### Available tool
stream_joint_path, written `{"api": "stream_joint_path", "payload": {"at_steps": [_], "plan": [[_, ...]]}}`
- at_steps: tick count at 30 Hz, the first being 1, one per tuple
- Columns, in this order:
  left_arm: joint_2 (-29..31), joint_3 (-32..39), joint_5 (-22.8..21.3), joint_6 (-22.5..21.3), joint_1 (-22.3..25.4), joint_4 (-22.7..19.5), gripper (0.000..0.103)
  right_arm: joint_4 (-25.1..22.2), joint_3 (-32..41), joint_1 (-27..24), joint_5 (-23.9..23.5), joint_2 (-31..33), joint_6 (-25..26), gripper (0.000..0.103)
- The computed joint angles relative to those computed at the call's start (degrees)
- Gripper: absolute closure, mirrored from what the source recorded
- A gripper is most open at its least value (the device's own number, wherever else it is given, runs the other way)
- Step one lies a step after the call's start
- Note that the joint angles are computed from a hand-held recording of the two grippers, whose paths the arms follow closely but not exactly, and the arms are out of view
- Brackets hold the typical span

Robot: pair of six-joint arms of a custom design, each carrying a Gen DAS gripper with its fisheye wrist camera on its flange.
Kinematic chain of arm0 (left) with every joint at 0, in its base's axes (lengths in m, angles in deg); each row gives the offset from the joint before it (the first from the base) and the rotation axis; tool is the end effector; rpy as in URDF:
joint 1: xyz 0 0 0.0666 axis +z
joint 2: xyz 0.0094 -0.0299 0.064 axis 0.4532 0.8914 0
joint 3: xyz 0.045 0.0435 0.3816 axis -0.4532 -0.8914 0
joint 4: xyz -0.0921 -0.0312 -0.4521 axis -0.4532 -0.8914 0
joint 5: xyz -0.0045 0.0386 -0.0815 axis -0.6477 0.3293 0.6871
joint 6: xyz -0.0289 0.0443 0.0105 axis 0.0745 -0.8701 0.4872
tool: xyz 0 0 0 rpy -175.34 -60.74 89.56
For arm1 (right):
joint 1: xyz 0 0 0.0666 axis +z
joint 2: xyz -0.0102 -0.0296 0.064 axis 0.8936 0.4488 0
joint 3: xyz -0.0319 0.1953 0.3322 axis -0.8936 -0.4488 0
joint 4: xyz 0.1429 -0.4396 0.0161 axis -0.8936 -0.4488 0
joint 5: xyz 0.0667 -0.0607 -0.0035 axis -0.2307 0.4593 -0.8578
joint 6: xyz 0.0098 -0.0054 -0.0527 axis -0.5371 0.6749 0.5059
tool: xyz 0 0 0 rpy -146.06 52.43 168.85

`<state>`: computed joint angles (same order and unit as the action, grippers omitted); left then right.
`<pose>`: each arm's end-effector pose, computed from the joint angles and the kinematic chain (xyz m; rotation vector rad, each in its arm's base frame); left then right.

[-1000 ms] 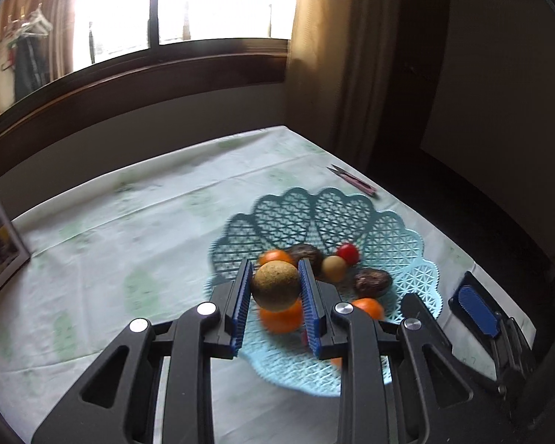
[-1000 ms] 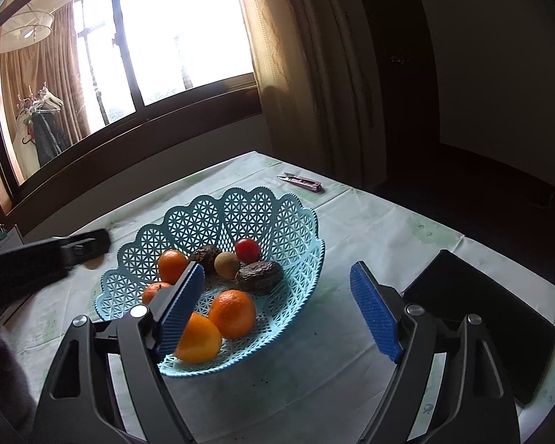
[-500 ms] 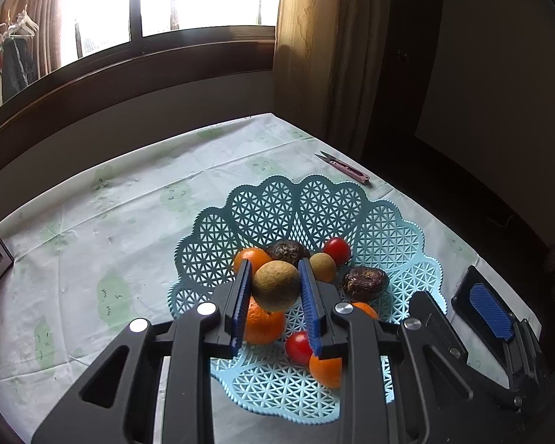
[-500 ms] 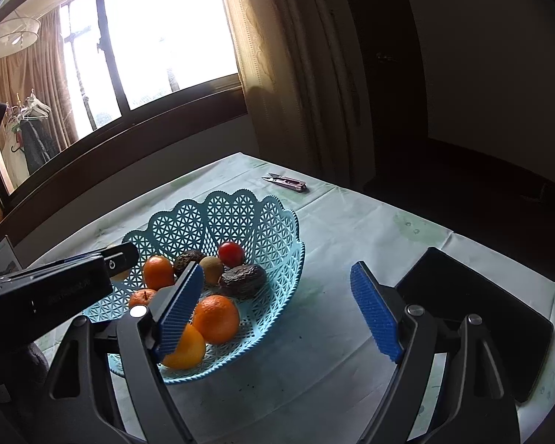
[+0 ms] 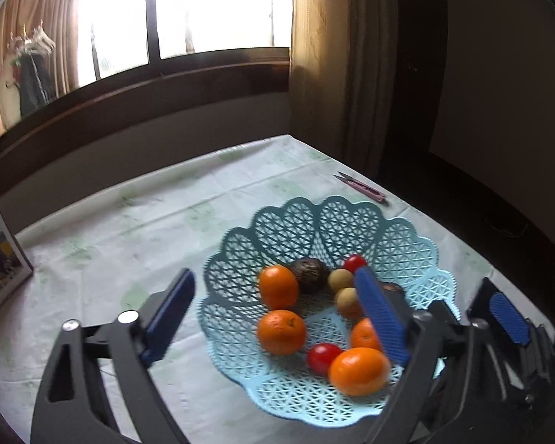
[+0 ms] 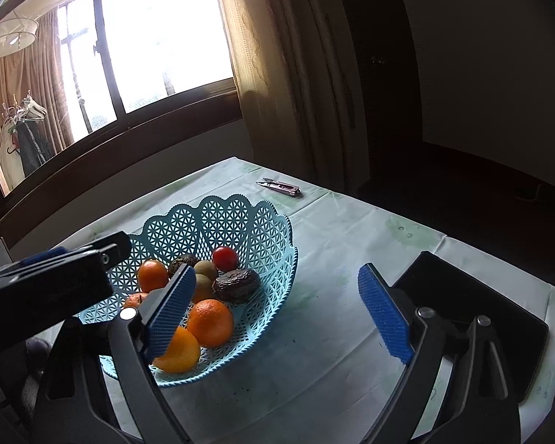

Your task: Organize fruits

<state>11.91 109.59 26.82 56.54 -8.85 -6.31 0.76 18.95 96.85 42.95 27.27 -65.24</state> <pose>0.5404 -0.3744 0.4210 0.2059 2.2369 -0.0589 0.4627 0.2828 0.3974 0.3423 2.0946 0.0700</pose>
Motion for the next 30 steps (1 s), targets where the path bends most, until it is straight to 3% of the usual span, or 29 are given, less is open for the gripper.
{"api": "stream_joint_path", "payload": {"at_steps": [8,16,21,26,30], "plan": [[-2.6,-2.9,-6.9,-0.6,-0.5,0.6,0.007,1.3,-0.3,0.0,-1.7,-0.3,1.5,0.006],[-7.1,-7.6,-13.6,0.5,-0.3,1.0,0.005,2.5,-0.5,-0.1,-9.8,-0.3,3.9,0.004],[-9.3,-9.7,-16.2,0.8,0.1,1.0,0.005,4.5,-0.8,1.0,-12.2,-0.5,7.4,0.004],[-10.6,-10.9,-18.7,0.2,0.1,-0.1,0.005,4.3,-0.5,2.6,-12.1,0.0,10.9,0.004],[-10.0,-10.5,-23.5,-1.7,-0.5,-1.5,0.005,3.5,-0.4,2.7,-11.4,0.1,10.4,0.004]]}}
